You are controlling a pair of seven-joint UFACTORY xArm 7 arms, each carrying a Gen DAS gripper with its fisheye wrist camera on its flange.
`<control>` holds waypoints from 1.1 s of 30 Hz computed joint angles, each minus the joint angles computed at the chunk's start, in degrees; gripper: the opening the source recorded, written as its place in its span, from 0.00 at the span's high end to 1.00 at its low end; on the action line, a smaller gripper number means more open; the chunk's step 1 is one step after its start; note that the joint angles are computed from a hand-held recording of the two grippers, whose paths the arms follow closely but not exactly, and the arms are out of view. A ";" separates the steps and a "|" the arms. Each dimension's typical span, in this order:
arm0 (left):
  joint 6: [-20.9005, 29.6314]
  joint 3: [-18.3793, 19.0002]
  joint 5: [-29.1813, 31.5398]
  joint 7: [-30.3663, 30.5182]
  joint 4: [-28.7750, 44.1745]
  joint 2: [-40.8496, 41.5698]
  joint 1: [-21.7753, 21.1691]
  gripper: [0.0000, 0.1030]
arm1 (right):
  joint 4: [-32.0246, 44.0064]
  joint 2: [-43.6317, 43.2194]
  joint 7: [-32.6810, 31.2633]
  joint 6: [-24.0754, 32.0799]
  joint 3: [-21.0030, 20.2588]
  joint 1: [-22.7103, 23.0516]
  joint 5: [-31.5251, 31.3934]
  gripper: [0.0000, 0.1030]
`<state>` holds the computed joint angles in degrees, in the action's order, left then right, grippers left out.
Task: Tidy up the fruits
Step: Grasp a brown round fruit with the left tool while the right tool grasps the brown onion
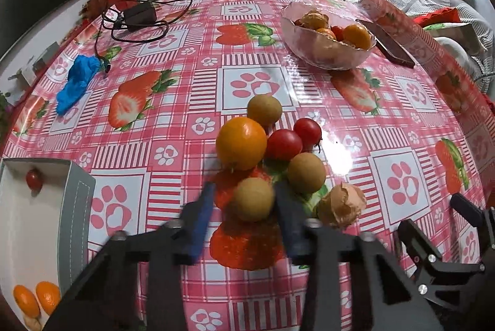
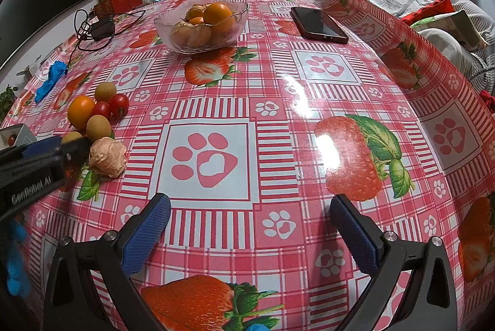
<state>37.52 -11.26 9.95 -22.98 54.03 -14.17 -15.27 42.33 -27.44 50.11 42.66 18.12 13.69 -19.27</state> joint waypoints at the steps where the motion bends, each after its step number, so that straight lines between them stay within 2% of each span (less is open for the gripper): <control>1: -0.10 0.16 -0.25 0.30 -0.21 -0.21 -0.07 0.72 | 0.00 0.00 0.01 0.00 -0.01 0.01 -0.01 0.00; 8: 0.15 1.03 -2.32 2.62 -4.34 -4.80 0.01 0.72 | 0.17 0.10 -0.05 0.28 -0.02 0.11 0.03 0.00; 11: -0.40 0.97 -1.84 2.99 -7.89 -8.55 0.87 0.72 | 1.09 0.81 -2.45 0.85 -1.05 1.78 2.44 0.00; 15: -0.38 1.15 -1.90 3.71 -11.12 -12.33 1.95 0.72 | 3.51 4.32 -8.82 -2.67 -2.42 5.21 7.05 0.00; 19: 0.84 2.15 -3.67 5.03 -12.27 -14.24 2.50 0.72 | 8.29 10.02 -8.71 -3.72 -1.06 4.95 5.62 0.00; 23: 0.94 1.67 -4.20 4.90 -12.52 -14.45 3.18 0.72 | 11.33 13.51 -8.49 -4.51 -1.75 5.42 5.07 0.00; 24: 0.65 1.43 -4.12 4.57 -12.67 -14.53 3.39 0.72 | 11.71 13.88 -8.07 -4.24 -1.67 5.54 4.55 0.03; 26: 0.16 1.05 -3.80 4.14 -12.84 -14.51 3.69 0.72 | 12.64 14.30 -6.61 -2.64 -0.96 5.53 1.80 0.14; 28: 0.20 0.93 -3.79 3.82 -12.78 -14.41 3.78 0.72 | 13.59 14.86 -5.93 -1.69 -0.48 5.83 -0.71 0.41; 29: 0.50 1.10 -4.03 4.00 -12.62 -14.33 3.63 0.72 | 13.83 15.05 -6.27 -1.84 -0.64 6.17 -1.19 0.48; 30: 1.03 1.45 -4.54 4.32 -12.40 -14.32 3.38 0.72 | 13.83 15.10 -6.83 -2.32 -1.05 6.56 -0.86 0.65; 31: 1.81 2.04 -5.56 4.92 -12.23 -14.48 2.87 0.72 | 13.73 14.97 -7.51 -2.61 -1.49 6.90 -0.21 0.70; 33: 2.76 2.70 -7.08 5.85 -12.36 -15.23 2.18 0.72 | 12.40 13.76 -9.69 -4.48 -3.16 7.78 4.05 0.70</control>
<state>40.29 -8.55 2.87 -17.13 41.66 -29.39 -13.09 54.73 -13.68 40.42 38.18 14.96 21.47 -15.22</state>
